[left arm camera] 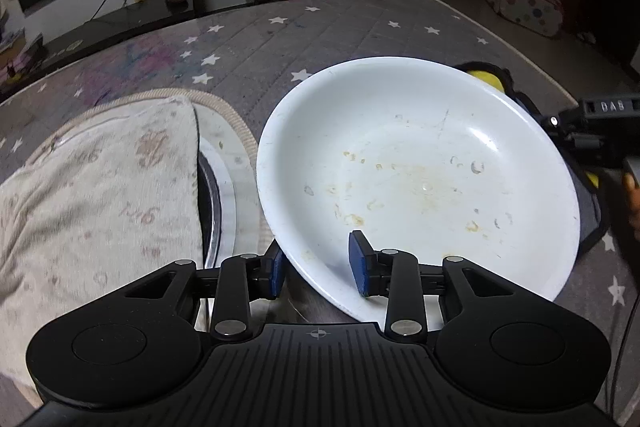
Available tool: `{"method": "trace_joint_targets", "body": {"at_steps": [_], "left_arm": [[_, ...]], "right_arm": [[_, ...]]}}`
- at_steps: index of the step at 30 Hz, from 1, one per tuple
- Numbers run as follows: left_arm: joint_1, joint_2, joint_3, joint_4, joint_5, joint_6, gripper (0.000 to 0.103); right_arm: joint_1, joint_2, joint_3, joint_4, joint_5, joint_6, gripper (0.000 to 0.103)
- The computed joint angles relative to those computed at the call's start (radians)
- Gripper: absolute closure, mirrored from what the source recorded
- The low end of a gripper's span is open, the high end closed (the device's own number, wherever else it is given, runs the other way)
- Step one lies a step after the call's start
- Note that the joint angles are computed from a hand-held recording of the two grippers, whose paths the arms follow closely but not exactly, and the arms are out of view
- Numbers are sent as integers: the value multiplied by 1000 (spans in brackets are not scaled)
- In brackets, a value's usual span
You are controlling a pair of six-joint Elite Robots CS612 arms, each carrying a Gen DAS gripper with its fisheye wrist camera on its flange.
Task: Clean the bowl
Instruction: 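Hold the bowl with the left gripper while the right gripper wipes the cloth inside it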
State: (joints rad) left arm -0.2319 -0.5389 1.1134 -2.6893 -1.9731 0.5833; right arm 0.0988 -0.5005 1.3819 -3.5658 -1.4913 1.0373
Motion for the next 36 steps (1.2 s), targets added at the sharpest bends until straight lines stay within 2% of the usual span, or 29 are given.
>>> {"method": "trace_joint_targets", "body": {"at_steps": [7, 11, 20, 25, 30, 33, 36], "left_arm": [[-6, 20, -39, 23, -2, 50, 65], [-9, 17, -29, 8, 6, 33, 61], [1, -20, 34, -7, -11, -92, 59], [6, -43, 82, -25, -43, -126, 58], [2, -49, 101, -29, -44, -184, 58], [2, -50, 109, -39, -42, -216, 60], [6, -44, 96, -34, -41, -252, 69]], "right_arm": [[-22, 15, -28, 12, 45, -10, 86], [-23, 18, -29, 7, 46, -3, 86], [-3, 4, 20, -38, 1, 26, 86], [15, -7, 47, -55, -31, 28, 86], [30, -11, 64, -78, -53, 43, 86], [40, -11, 79, -107, -64, 61, 86], [49, -10, 91, -134, -70, 77, 86]]}}
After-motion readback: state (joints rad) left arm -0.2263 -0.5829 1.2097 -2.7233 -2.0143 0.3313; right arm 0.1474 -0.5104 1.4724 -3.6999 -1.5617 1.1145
